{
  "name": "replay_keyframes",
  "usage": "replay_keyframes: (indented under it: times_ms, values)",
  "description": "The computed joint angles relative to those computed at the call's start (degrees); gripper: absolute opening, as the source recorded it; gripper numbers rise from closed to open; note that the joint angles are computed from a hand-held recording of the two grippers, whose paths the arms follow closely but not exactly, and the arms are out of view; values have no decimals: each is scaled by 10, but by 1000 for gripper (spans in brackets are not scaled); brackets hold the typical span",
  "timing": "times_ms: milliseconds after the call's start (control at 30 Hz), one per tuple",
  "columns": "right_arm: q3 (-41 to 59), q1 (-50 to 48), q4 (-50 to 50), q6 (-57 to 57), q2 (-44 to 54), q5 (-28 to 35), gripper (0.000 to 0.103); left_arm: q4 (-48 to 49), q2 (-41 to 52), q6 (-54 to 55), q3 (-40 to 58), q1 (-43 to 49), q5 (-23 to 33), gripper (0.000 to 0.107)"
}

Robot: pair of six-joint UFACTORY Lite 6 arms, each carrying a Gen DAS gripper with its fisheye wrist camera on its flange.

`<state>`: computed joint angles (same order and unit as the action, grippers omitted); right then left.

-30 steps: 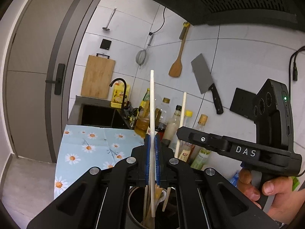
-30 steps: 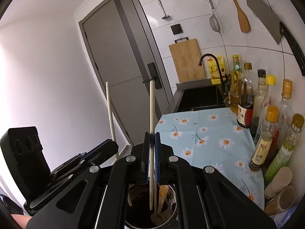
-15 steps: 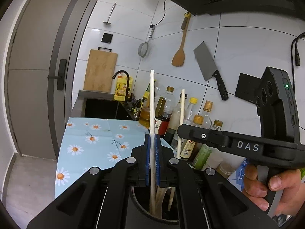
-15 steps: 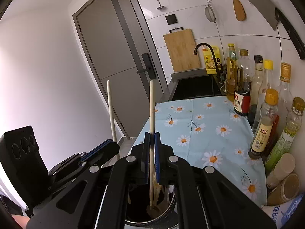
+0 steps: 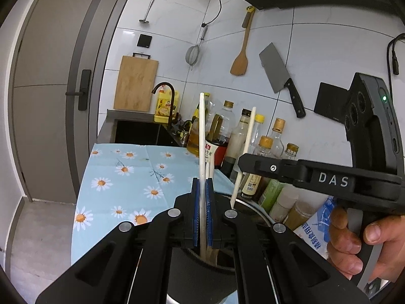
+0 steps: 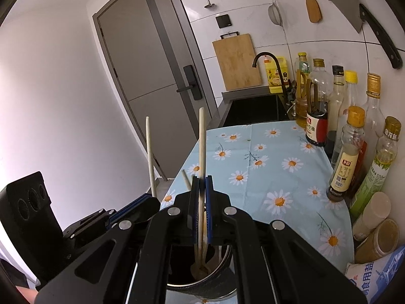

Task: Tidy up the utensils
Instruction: 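Withdraw both tools from the cup toward the remaining utensils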

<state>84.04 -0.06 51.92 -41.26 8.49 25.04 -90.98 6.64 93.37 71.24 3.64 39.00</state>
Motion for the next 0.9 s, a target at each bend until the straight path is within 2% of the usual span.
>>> replay_keyframes:
  times_ms: [467, 533, 600, 733, 833, 900]
  values:
    - [-56, -5, 12, -6, -62, 5, 9, 34, -48, -35, -42, 4, -2, 5]
    - [-63, -7, 8, -1, -72, 8, 15, 53, -54, -54, -41, 6, -3, 5]
    - [-69, -9, -18, 25, -84, 8, 19, 76, -61, -76, -41, 10, -5, 10]
    - [-86, -30, -18, 14, -117, 38, 19, 109, -72, -109, -39, 29, 15, 13]
    - [-92, -41, -32, 14, -134, 62, 19, 166, -87, -173, -33, 44, 23, 13]
    - [-92, -50, -39, 15, -141, 86, 24, 192, -96, -199, -33, 58, 39, 13]
